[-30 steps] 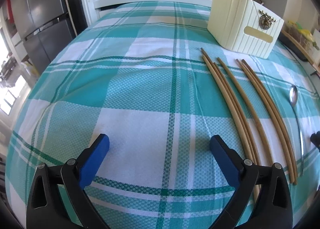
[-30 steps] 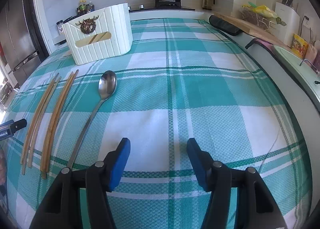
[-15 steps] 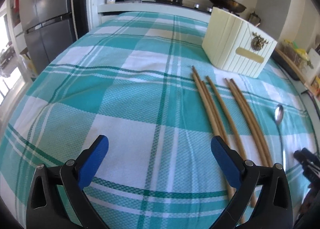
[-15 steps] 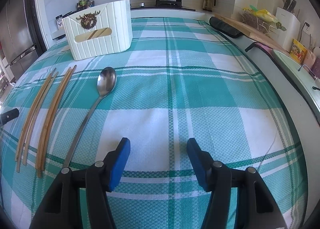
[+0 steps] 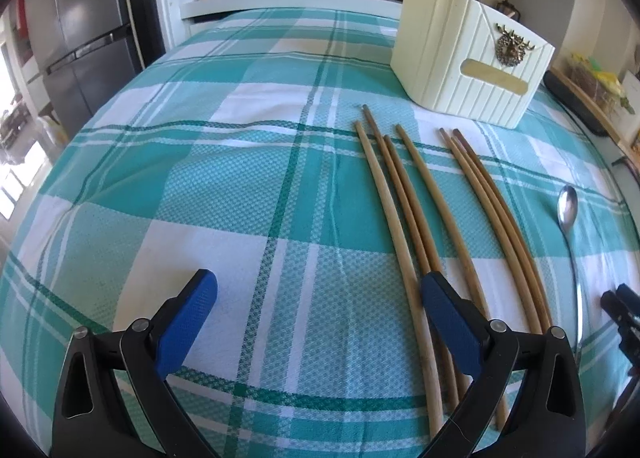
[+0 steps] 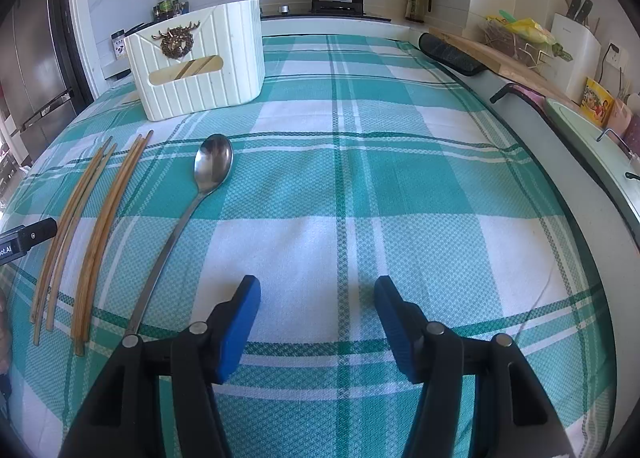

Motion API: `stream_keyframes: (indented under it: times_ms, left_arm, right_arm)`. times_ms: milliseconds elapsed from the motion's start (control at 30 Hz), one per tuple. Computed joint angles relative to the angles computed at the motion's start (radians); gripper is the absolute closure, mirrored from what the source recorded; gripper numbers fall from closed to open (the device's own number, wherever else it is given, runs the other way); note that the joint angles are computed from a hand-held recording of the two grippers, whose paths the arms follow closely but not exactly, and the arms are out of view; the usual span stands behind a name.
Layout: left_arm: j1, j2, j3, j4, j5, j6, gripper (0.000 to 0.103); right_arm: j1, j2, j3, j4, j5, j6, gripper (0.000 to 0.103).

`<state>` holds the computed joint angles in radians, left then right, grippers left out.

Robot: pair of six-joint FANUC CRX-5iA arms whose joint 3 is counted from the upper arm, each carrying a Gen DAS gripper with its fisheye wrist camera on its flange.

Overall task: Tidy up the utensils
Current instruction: 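Move both open tools back over the remaining spoon and chopsticks, then grasp the second steel spoon with the right tool while the left tool grasps another chopstick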

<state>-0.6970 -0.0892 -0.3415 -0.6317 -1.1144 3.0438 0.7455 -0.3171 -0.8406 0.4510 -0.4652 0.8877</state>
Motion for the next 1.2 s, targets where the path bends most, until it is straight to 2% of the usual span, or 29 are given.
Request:
stream_keyframes:
  times_ms: [133, 333, 433, 467, 567, 667, 733, 767, 800, 833, 867, 900, 933, 967, 1000, 1067, 1167, 1200]
  left_arm:
    - [-0.005, 0.024, 0.020, 0.005, -0.028, -0.028, 0.001]
    - [-0.007, 0.017, 0.013, 0.002, -0.022, -0.022, 0.002]
    - [-0.008, 0.018, 0.014, 0.000, -0.022, -0.023, 0.002]
    - [-0.008, 0.019, 0.014, 0.001, -0.023, -0.023, 0.002]
    - [-0.008, 0.025, 0.019, 0.001, -0.026, -0.031, 0.002]
    - [-0.007, 0.023, 0.019, 0.003, -0.027, -0.033, 0.002]
    - [-0.010, 0.028, 0.026, 0.005, -0.037, -0.042, 0.006]
    - [-0.015, 0.029, 0.029, 0.004, -0.041, -0.048, 0.011]
    - [-0.021, 0.028, 0.033, 0.005, -0.045, -0.057, 0.018]
    - [-0.024, 0.026, 0.034, 0.009, -0.045, -0.066, 0.022]
    - [-0.026, 0.025, 0.037, 0.015, -0.046, -0.076, 0.031]
    - [-0.029, 0.025, 0.040, 0.019, -0.048, -0.084, 0.039]
    - [-0.032, 0.025, 0.044, 0.022, -0.050, -0.090, 0.044]
    - [-0.036, 0.028, 0.048, 0.022, -0.054, -0.096, 0.054]
    - [-0.042, 0.033, 0.055, 0.018, -0.062, -0.098, 0.067]
    - [-0.046, 0.033, 0.056, 0.017, -0.056, -0.108, 0.083]
    - [-0.058, 0.040, 0.064, 0.009, -0.082, -0.094, 0.095]
    - [-0.058, 0.038, 0.062, 0.009, -0.086, -0.090, 0.096]
  right_arm:
    - [0.000, 0.000, -0.001, 0.002, 0.000, -0.002, 0.042]
    - [0.000, -0.001, 0.000, -0.001, 0.001, -0.001, 0.042]
    - [0.008, -0.010, -0.014, 0.043, 0.001, -0.042, 0.042]
    - [0.013, -0.023, -0.013, 0.027, 0.009, -0.035, 0.042]
    - [0.041, -0.041, 0.043, -0.128, 0.012, 0.096, 0.043]
    - [0.079, 0.014, 0.133, -0.265, -0.024, 0.251, 0.043]
    - [0.114, 0.060, 0.148, -0.222, -0.034, 0.235, 0.043]
    - [0.127, 0.081, 0.150, -0.192, -0.032, 0.217, 0.045]
    - [0.136, 0.102, 0.154, -0.172, -0.038, 0.208, 0.053]
    - [0.145, 0.123, 0.163, -0.158, -0.050, 0.201, 0.059]
    - [0.151, 0.125, 0.152, -0.127, -0.042, 0.175, 0.064]
    - [0.155, 0.117, 0.135, -0.088, -0.034, 0.145, 0.076]
    - [0.161, 0.115, 0.126, -0.052, -0.038, 0.123, 0.083]
    - [0.162, 0.112, 0.118, -0.029, -0.039, 0.110, 0.092]
    - [0.159, 0.110, 0.113, -0.017, -0.041, 0.102, 0.092]
    - [0.149, 0.100, 0.095, 0.016, -0.039, 0.069, 0.094]
    - [0.123, 0.083, 0.075, 0.040, -0.044, 0.030, 0.095]
    - [0.112, 0.078, 0.072, 0.038, -0.045, 0.030, 0.095]
